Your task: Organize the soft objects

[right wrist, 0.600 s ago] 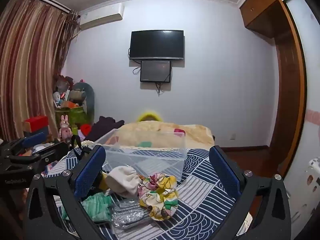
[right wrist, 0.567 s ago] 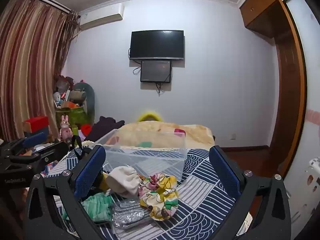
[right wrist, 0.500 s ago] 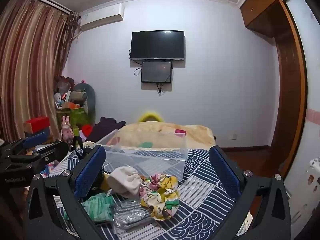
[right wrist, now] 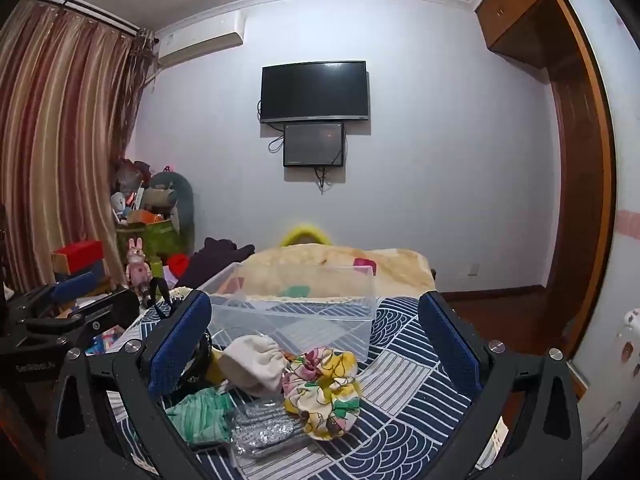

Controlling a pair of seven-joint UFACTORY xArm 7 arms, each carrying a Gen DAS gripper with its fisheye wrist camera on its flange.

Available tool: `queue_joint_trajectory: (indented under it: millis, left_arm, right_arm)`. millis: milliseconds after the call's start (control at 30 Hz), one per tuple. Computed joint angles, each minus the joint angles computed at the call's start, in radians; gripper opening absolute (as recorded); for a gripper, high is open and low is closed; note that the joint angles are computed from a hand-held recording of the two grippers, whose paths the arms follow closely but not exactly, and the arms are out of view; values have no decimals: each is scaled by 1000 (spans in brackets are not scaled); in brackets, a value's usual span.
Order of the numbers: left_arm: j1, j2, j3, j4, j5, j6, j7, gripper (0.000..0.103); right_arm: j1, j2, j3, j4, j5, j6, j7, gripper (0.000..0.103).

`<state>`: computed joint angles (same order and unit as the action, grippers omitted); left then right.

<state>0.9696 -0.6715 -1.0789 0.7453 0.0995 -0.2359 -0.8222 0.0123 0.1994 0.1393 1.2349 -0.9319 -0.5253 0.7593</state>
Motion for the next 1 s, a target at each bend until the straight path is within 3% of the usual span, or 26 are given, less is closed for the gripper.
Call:
queue_joint_trajectory:
  millis: [1000]
  left_arm:
    - [13,-28,-4,4,19,17,-20,103]
  right_arm:
    - [2,-3,-6,3,-19,-7,14,103]
